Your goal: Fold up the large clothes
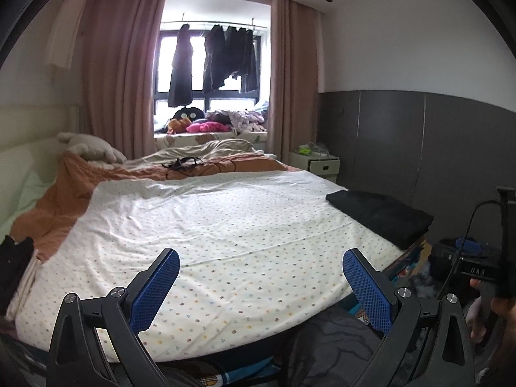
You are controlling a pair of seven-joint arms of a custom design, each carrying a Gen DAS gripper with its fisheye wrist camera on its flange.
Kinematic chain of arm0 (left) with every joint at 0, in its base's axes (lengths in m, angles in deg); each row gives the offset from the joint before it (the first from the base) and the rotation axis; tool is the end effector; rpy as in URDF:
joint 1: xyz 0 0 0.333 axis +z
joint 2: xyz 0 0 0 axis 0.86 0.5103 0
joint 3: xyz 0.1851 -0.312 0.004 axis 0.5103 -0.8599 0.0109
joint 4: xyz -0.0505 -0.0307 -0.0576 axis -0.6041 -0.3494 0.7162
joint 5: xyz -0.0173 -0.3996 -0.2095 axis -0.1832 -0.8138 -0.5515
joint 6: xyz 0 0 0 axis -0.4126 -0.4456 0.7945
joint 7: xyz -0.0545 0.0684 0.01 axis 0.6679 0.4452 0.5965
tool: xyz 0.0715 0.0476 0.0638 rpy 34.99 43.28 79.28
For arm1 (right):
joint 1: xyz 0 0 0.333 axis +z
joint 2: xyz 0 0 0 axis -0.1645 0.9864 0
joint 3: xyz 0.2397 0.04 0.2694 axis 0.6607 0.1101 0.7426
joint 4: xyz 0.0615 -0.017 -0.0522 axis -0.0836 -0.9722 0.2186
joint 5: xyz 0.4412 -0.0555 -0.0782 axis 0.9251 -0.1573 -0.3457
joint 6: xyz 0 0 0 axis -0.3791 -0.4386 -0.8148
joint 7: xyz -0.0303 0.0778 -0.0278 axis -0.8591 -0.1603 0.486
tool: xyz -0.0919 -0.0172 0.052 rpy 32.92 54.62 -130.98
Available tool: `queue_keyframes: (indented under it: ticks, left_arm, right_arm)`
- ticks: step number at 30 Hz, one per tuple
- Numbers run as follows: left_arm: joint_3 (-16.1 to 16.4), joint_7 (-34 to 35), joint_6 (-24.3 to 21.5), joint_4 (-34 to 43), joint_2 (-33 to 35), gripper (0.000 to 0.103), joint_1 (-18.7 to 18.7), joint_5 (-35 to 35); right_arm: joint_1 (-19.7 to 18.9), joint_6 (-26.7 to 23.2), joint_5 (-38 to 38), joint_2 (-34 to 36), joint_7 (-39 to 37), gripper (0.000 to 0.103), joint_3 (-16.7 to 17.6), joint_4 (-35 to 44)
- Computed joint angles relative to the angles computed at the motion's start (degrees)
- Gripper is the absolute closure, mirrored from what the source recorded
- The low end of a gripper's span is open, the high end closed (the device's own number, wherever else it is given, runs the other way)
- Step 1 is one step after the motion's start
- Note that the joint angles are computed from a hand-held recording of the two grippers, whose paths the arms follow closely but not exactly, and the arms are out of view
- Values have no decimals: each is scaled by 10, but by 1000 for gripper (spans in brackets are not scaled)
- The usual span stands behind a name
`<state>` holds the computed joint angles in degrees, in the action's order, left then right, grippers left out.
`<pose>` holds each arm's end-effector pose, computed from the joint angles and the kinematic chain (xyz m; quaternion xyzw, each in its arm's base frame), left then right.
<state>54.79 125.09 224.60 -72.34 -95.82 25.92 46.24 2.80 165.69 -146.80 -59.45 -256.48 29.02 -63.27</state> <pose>0.5178 -0.2923 0.5914 -0.4242 0.7083 -0.4936 0.2734 0.4855 0.2165 0.5211 -0.4494 0.7353 -0.3905 0.3238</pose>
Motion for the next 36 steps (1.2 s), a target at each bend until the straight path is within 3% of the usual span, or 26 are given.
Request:
queue_keyframes:
  ticks: [2, 4, 7, 13, 14, 16, 19, 24, 27, 32, 34, 36]
  left_arm:
    - [1, -5, 4, -4, -2, 1, 0, 2]
    - [41, -12, 1, -5, -2, 1, -41, 7]
    - [47, -7, 0, -9, -4, 1, -45, 1]
    - [34, 2, -5, -10, -5, 1, -33, -17]
    - [21, 3, -5, -12, -6, 1, -20, -20]
    - [40, 14, -9, -13, -7, 1, -41, -31]
    - [23, 22, -9, -15, -8, 1, -24, -48]
    - [20, 32, -9, -16, -8, 1, -23, -63]
    - [-10, 26, -7, -17, -10, 1, 12, -57]
    - [-13, 16, -7, -18, -12, 1, 17, -46]
    - [-1, 18, -7, -18, -13, 1, 4, -46]
    - [-12, 14, -6, -17, -11, 1, 17, -44]
  right_arm:
    - [-1, 7, -7, -1, 8, 3, 0, -2]
    - [0, 3, -9, -1, 10, 3, 2, -2]
    - [1, 3, -14, -1, 16, 3, 3, -3]
    - [1, 4, -19, -4, 19, 3, 2, -3]
    - [1, 4, -20, -5, 19, 3, 2, -3]
    - [0, 4, -21, -5, 21, 3, 3, -2]
    - [0, 4, -23, -6, 23, 3, 3, -3]
    - [-1, 5, -25, -9, 28, 3, 2, -5]
    - [-2, 4, -25, -11, 29, 3, 2, -6]
    - [-1, -7, -27, -13, 28, 3, 7, -5]
    - [0, -10, -28, -12, 28, 3, 8, -4]
    - [1, -12, -30, -13, 29, 3, 8, -3]
